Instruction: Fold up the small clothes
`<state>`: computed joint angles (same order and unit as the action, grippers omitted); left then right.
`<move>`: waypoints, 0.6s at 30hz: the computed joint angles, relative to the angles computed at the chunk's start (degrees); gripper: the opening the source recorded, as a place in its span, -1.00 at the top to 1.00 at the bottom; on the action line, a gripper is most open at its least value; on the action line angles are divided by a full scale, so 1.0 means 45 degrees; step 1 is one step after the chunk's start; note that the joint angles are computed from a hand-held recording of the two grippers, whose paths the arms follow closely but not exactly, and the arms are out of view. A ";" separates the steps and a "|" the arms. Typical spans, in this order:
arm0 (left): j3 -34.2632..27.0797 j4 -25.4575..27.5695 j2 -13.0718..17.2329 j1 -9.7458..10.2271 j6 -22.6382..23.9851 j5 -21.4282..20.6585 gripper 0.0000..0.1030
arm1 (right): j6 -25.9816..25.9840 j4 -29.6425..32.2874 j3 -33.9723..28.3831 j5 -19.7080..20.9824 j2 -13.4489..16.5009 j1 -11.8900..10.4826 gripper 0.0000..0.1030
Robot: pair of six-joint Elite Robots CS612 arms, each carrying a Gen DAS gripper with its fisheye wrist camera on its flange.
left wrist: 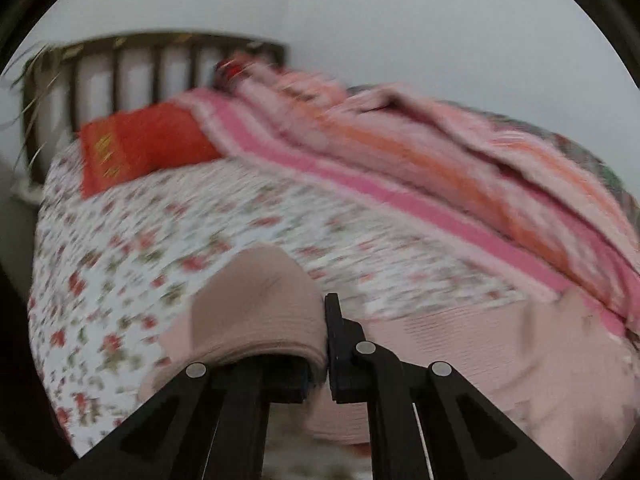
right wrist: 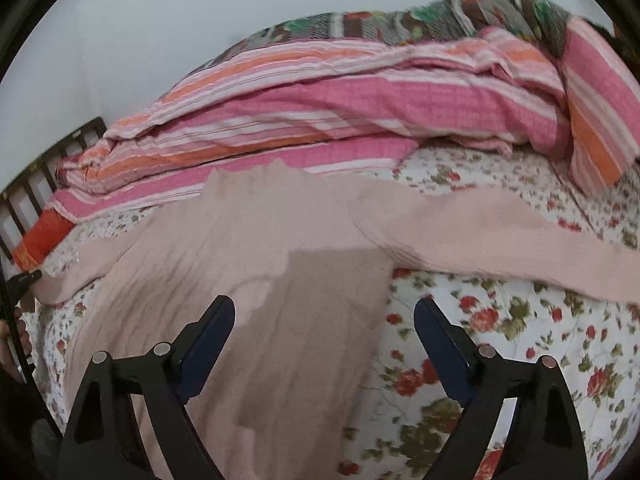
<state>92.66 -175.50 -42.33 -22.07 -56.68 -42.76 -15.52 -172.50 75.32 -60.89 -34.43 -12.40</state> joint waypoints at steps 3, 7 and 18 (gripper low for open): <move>-0.1077 -0.0462 0.0301 -0.0312 0.1732 -0.0152 0.86 | 0.0346 0.0290 -0.0142 -0.0049 0.0071 -0.0165 -0.73; -0.2964 -0.0817 0.1040 -0.0793 0.4180 -0.0725 0.86 | 0.0929 0.0271 -0.0150 0.0036 0.0063 -0.0412 -0.73; -0.8405 0.0920 0.3834 -0.1918 0.7242 -0.4322 0.86 | 0.1853 -0.0351 -0.0189 0.0134 0.0102 -0.0898 -0.73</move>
